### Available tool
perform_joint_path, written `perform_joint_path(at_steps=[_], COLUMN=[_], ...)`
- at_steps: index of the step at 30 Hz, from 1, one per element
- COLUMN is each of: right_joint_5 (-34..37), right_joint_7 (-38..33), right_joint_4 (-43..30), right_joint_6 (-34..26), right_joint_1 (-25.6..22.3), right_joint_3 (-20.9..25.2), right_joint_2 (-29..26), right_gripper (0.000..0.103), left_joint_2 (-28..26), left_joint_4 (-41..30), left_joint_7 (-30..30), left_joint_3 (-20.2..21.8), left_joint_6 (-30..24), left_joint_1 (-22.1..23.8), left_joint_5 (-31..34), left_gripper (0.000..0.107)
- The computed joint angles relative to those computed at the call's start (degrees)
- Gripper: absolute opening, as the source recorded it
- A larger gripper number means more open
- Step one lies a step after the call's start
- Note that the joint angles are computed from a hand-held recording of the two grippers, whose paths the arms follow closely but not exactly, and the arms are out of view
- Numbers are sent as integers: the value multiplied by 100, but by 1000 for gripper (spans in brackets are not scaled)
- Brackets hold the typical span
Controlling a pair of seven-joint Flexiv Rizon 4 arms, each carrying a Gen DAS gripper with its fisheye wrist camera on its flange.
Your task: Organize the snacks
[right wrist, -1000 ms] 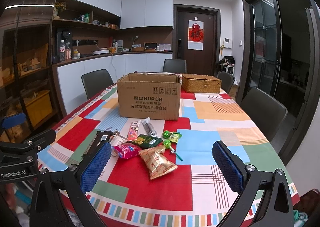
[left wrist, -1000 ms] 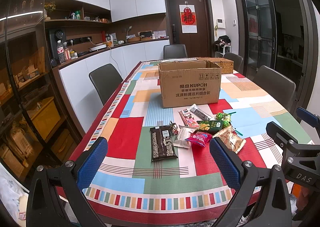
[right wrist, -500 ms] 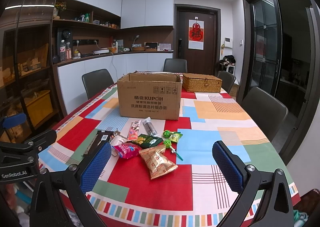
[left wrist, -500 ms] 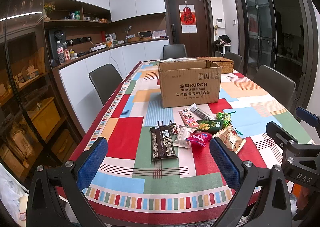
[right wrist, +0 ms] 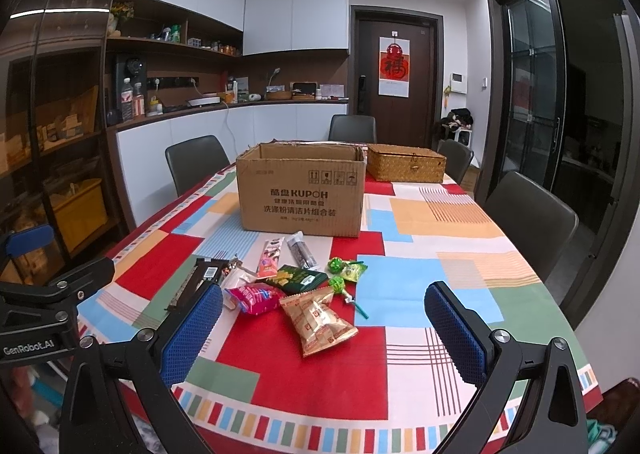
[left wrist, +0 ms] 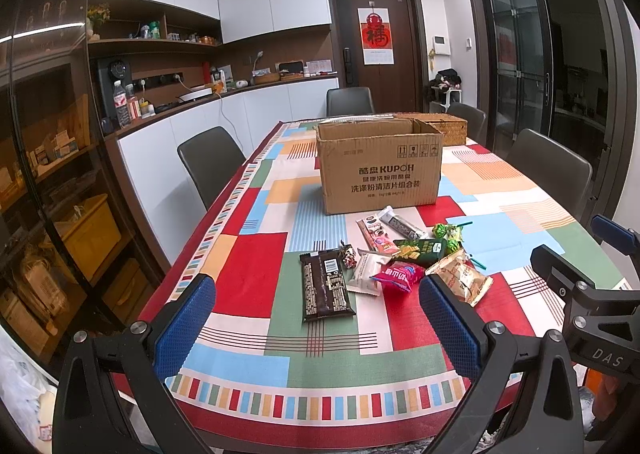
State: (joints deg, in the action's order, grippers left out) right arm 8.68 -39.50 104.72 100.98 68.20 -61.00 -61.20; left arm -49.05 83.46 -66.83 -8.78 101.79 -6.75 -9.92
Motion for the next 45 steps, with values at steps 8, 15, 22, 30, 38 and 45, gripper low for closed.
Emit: perform_joint_path(at_steps=[8,15,22,30,38,45], right_joint_5=[-2,-68,-403,-1038,-1817,-2484], right_joint_7=[-6,-71,-456,-817,-895,-1048], right_joint_4=[-8,-54,-365,-1109,-1823,-2344], right_joint_6=[12,-3,3,-312,-698,-1115], right_joint_1=[-20,-122,-605,-1607,-3038,-3972], right_joint_3=[26,173,657,1636,3227,4345], right_joint_2=[-6,64,250,346,483,419], right_gripper=[102,102,102,102,84,70], left_joint_2=[-2,-59,-424,-1146,-1768,-2456], left_joint_4=[5,-53,-590,-1610,-2736,-4389], left_joint_7=[-12,85,580,1551,3000,3441], left_joint_3=[10,-120,-491,-821,-1337,-739], left_joint_6=[0,-171,-377,-1059,-2293,-4096], left_joint_1=[-4,92,263,267,225,-281], left_joint_5=[9,57,237,246,-60,-561], left_gripper=[103,103,101,82,65,51])
